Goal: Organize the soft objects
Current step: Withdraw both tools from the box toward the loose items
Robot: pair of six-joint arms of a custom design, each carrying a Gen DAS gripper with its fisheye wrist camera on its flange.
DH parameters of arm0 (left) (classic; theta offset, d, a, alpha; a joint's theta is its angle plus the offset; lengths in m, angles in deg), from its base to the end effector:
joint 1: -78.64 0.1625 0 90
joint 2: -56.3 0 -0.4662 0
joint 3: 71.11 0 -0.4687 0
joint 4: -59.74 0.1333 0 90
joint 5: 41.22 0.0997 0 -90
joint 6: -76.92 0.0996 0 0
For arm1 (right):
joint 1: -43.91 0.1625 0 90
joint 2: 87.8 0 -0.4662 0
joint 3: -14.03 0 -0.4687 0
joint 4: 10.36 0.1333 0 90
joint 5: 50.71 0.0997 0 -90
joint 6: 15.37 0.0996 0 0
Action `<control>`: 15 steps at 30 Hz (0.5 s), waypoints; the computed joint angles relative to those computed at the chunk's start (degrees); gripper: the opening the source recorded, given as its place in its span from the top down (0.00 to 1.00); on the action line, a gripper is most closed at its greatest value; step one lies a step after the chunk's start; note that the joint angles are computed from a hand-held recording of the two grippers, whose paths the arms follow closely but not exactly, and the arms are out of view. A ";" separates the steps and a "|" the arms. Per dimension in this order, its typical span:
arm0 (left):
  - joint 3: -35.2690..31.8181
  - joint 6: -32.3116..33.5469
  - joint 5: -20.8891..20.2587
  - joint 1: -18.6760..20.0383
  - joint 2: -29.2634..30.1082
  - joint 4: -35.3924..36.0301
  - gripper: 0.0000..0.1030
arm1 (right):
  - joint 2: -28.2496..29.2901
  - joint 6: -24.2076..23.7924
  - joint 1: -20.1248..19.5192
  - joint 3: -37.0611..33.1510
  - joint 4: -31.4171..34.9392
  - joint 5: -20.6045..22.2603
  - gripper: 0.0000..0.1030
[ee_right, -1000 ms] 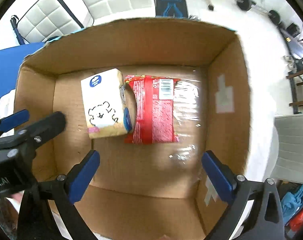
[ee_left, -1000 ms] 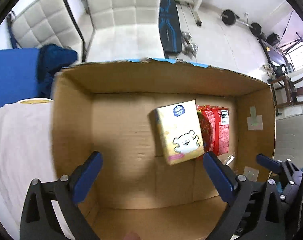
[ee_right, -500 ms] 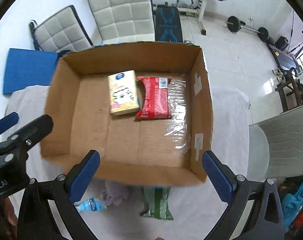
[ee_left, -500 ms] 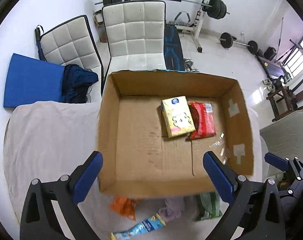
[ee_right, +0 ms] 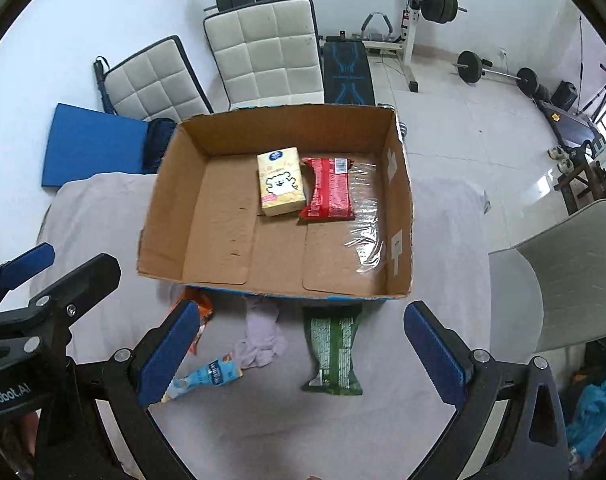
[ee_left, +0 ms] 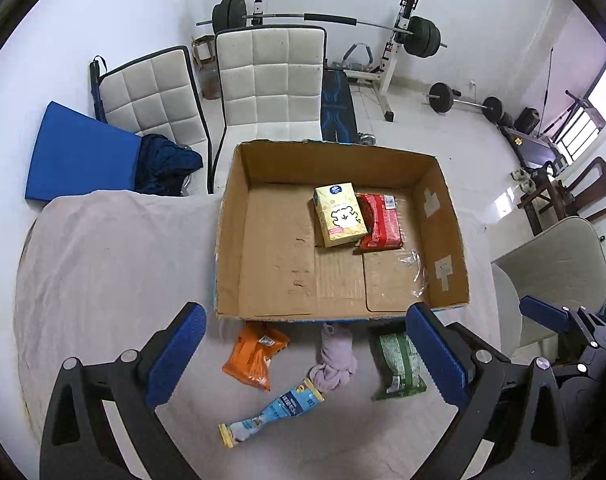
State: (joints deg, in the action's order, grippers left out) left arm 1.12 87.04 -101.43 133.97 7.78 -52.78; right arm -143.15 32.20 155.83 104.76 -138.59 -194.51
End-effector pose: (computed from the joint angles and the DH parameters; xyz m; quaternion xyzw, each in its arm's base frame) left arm -0.3251 -0.7914 0.2348 0.3706 0.8924 -0.0448 0.2533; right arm 0.3290 -0.6758 0.2208 -0.2089 -0.8668 0.2760 0.3590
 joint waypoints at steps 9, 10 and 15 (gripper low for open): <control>2.84 1.24 2.26 2.42 -2.10 3.47 0.00 | -2.12 2.83 -3.49 6.34 -0.59 7.99 0.00; 3.75 1.18 3.13 2.92 -2.30 4.21 0.00 | -2.04 3.32 -4.21 7.07 -0.14 8.94 0.00; 8.05 1.23 7.89 5.93 -1.87 8.88 0.00 | -0.66 5.12 -8.67 10.20 0.73 13.75 0.00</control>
